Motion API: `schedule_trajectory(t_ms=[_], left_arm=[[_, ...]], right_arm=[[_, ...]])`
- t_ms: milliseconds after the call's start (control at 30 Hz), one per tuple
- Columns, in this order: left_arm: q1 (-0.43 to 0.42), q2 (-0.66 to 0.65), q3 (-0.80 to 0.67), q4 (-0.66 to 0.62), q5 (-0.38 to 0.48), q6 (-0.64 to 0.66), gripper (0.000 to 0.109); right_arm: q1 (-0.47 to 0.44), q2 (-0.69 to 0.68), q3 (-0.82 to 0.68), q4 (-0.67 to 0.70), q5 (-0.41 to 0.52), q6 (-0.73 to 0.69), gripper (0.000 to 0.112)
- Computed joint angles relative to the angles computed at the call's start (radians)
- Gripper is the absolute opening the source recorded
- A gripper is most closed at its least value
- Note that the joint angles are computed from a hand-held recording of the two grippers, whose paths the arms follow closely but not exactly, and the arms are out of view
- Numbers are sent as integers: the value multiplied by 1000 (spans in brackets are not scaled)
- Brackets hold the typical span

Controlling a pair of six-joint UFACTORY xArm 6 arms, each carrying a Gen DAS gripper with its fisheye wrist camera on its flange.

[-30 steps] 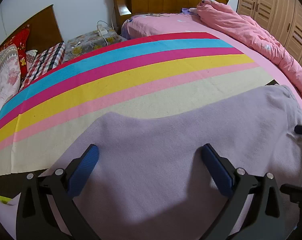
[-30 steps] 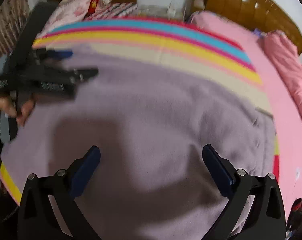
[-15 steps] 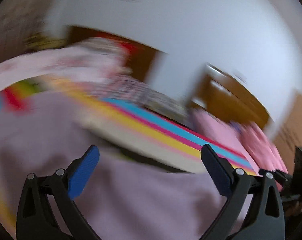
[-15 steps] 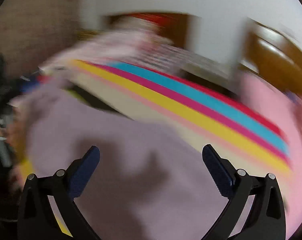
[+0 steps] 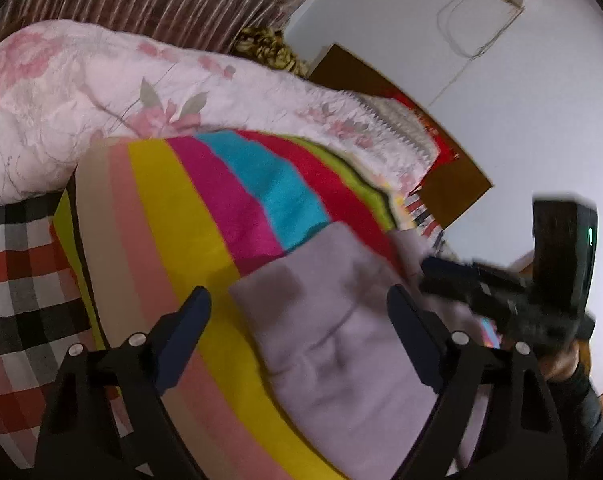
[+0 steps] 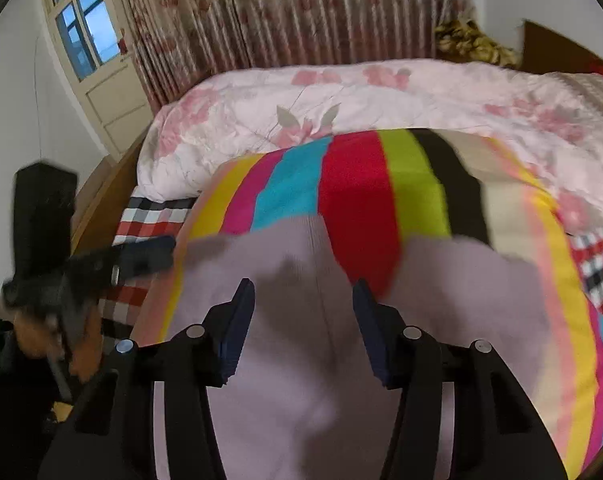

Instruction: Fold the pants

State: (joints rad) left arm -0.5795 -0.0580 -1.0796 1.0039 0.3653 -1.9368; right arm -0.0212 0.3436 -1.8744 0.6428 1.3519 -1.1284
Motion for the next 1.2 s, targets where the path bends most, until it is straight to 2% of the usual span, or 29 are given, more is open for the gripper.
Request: schedule_trajectory(t_ms=[33, 100, 167, 267, 300, 333, 367, 400, 467, 533, 633, 667, 700, 733, 767, 800, 833, 867, 900, 933, 967, 1000, 1067, 1133, 1200], left_arm=[[7, 10, 1, -1, -18, -3, 87], [23, 43, -6, -32, -54, 37, 84], [19, 79, -35, -89, -24, 128, 84], [-2, 110, -73, -126, 48, 193, 81], [-13, 114, -85, -133, 85, 204, 61], [-15, 108, -80, -119, 84, 204, 29], [-10, 93, -65, -105, 41, 184, 14], [-11, 86, -65, -98, 35, 174, 8], [-33, 78, -100, -37, 101, 179, 6], [-54, 86, -148, -4, 167, 214, 6], [-32, 136, -197, -150, 214, 317, 6], [-23, 146, -196, -199, 217, 341, 6], [-7, 162, -177, -233, 193, 340, 12], [-4, 156, -159, -226, 179, 311, 14], [-17, 139, -147, -186, 207, 265, 17], [-39, 127, -157, -176, 276, 261, 34], [-68, 119, -175, -164, 381, 255, 74], [-96, 114, -194, -153, 486, 245, 90], [-127, 93, -194, -105, 580, 208, 95], [-157, 68, -187, -56, 633, 168, 96], [-175, 41, -170, -31, 643, 142, 96], [-182, 3, -133, 0, 613, 102, 96], [-192, -22, -108, 30, 576, 56, 96], [-198, -21, -108, 48, 523, 37, 96], [-197, -1, -121, 51, 461, 34, 96]], right_arm=[[17, 5, 5, -11, -14, 1, 51], [26, 32, -26, -28, 23, 13, 49], [57, 51, -15, -121, -44, 28, 49], [63, 91, -38, -103, -53, 30, 45], [62, 100, -48, -90, -42, 30, 29], [69, 95, -31, -79, -69, 30, 20], [62, 72, -4, -61, -85, 16, 16], [63, 57, 12, -49, -105, 9, 16], [64, 19, 54, -17, -161, -11, 15], [75, 35, 34, -13, -193, 13, 15], [97, 107, -45, -76, -166, 96, 14], [106, 131, -62, -114, -154, 124, 16], [108, 131, -50, -111, -168, 119, 17], [104, 139, -70, -109, -149, 128, 18], [90, 160, -126, -109, -88, 163, 28], [74, 167, -160, -97, -48, 178, 56], [58, 152, -153, -73, -50, 169, 69], [32, 107, -108, -21, -90, 130, 77], [21, 84, -85, -11, -108, 108, 77], [9, 65, -71, -17, -122, 92, 76], [0, 50, -56, -28, -137, 83, 67], [-5, 38, -35, -56, -161, 85, 62], [3, 35, -8, -118, -185, 103, 57], [21, 25, 45, -185, -227, 124, 57], [41, -11, 150, -224, -336, 102, 56]])
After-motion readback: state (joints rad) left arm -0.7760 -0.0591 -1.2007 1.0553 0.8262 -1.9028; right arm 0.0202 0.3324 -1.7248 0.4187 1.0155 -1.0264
